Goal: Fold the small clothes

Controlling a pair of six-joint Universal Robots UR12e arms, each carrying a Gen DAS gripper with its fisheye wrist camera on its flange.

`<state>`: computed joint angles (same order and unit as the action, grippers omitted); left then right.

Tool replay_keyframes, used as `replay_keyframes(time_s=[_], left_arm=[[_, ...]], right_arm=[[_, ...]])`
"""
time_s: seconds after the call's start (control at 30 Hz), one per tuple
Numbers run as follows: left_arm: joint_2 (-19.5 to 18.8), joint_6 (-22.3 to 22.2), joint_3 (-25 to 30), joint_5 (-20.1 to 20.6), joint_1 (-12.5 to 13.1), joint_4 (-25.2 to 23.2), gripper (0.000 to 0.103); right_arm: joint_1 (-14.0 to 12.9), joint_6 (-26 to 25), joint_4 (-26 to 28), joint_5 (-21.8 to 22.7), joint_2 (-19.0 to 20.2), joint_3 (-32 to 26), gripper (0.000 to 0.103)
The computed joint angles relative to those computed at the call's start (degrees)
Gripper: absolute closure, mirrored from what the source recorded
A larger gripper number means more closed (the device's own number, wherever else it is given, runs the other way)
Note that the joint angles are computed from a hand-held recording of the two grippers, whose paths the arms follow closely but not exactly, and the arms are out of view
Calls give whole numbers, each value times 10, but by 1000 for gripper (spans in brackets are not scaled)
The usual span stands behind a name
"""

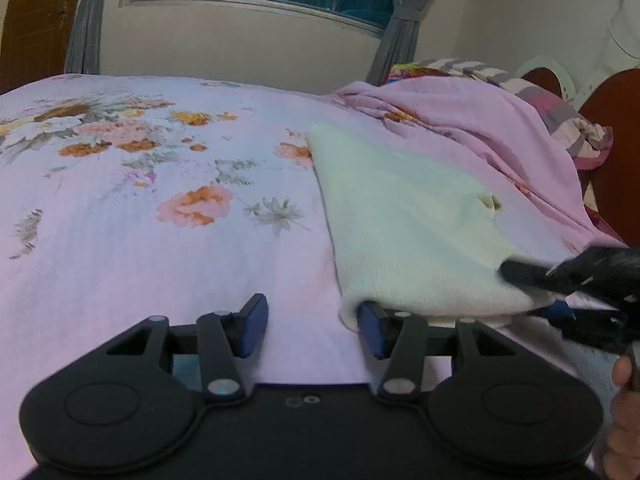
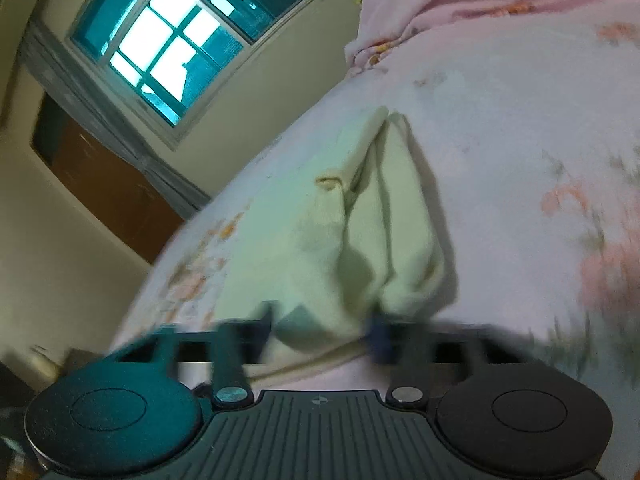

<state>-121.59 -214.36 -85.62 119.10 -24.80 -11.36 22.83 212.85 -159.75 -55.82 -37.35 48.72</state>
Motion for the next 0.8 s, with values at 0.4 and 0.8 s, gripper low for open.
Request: replay_keyframes(time_s=[0.4, 0.8], left_arm=[[-6, 48, 11, 6, -7, -10, 49], [21, 38, -22, -48, 1, -2, 50]], right_arm=[[-6, -67, 20, -69, 1, 1, 96], [-21, -26, -85, -60, -27, 67, 102]])
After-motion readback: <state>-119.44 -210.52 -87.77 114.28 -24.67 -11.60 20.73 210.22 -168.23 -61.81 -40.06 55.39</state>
